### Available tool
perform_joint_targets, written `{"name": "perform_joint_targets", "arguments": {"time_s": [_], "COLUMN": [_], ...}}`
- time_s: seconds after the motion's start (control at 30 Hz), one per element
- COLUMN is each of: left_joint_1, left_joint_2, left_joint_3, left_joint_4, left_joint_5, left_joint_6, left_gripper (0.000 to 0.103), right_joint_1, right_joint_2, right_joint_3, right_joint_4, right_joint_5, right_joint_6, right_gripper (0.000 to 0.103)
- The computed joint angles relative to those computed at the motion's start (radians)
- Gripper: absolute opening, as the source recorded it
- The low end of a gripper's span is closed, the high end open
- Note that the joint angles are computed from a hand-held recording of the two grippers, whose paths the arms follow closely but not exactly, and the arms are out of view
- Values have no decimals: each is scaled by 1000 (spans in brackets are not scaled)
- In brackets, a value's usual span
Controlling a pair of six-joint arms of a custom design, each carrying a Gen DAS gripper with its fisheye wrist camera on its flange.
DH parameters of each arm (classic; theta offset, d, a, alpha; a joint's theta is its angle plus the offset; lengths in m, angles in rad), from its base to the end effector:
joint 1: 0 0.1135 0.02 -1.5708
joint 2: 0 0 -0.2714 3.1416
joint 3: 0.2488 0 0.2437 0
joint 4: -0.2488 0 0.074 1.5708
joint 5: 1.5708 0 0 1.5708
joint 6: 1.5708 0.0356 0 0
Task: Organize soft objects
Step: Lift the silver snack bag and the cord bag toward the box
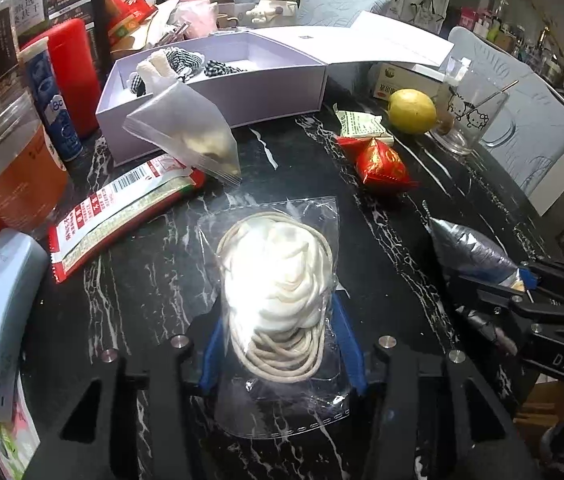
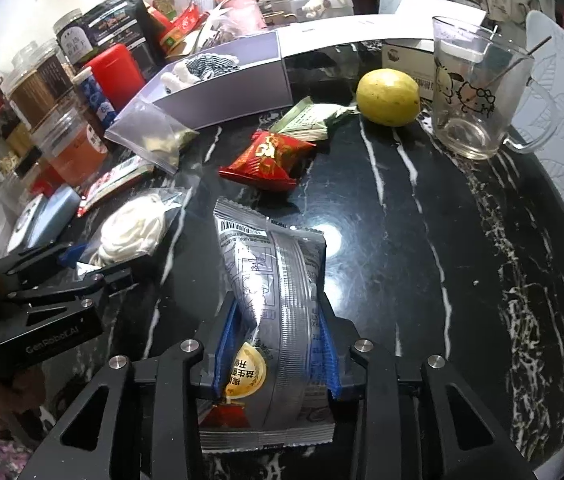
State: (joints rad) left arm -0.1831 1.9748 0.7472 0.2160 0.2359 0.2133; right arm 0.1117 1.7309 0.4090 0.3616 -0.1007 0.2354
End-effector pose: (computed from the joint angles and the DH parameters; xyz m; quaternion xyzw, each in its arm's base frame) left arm 0.3134 -0.0665 0.0688 0.2198 0.9294 -0.1090 0.2757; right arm 0.2404 0.0306 0.0776 0.0438 0.9517 0.0991 0.2874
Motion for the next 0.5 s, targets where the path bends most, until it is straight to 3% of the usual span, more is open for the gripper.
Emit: {"name": "perform_joint_targets", "arguments": {"time_s": [0.5], "left_joint_1": [36], "left_joint_2": [-159], "left_joint_3": [-33], "left_joint_4": [-19], "left_joint_5": [34], "left_joint_6": [-19], "left_gripper": [48], "right_joint_1": [43], "right_joint_2": [-72], "right_joint_3": [18], "right_joint_4": [-18], "right_joint_5": [-53], "right_joint_6": [-55], "right_gripper": [36]}}
